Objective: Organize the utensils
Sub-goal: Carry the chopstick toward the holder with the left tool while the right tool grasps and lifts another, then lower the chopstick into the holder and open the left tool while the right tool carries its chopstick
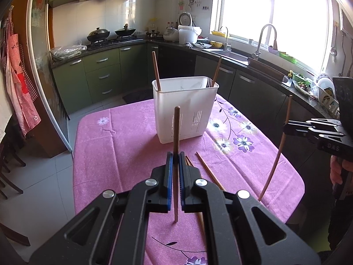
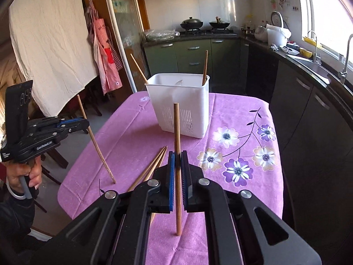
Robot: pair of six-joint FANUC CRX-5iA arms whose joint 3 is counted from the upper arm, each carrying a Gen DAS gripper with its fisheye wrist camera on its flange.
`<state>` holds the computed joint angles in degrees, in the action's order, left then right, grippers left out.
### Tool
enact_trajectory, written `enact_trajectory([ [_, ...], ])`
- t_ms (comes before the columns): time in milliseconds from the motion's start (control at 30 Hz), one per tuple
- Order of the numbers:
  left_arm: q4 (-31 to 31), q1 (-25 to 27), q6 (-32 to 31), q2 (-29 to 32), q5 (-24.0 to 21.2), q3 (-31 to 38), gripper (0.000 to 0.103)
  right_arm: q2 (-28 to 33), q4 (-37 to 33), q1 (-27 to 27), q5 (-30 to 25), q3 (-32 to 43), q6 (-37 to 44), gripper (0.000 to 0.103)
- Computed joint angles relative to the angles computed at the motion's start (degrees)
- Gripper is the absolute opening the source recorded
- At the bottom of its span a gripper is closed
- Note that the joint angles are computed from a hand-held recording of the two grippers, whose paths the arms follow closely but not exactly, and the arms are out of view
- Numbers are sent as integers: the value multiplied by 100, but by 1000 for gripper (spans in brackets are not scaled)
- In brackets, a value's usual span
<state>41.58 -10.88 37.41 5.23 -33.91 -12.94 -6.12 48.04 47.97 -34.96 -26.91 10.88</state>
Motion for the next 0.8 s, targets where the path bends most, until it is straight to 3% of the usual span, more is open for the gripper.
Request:
enact_trajectory([
  [400,-226,-77,199,-25,-155,311,5,-305,214,-8,169,-367,-237,6],
  [800,-371,-291,609,489,-734,1993,5,-362,232,-56,281,-449,-244,6],
])
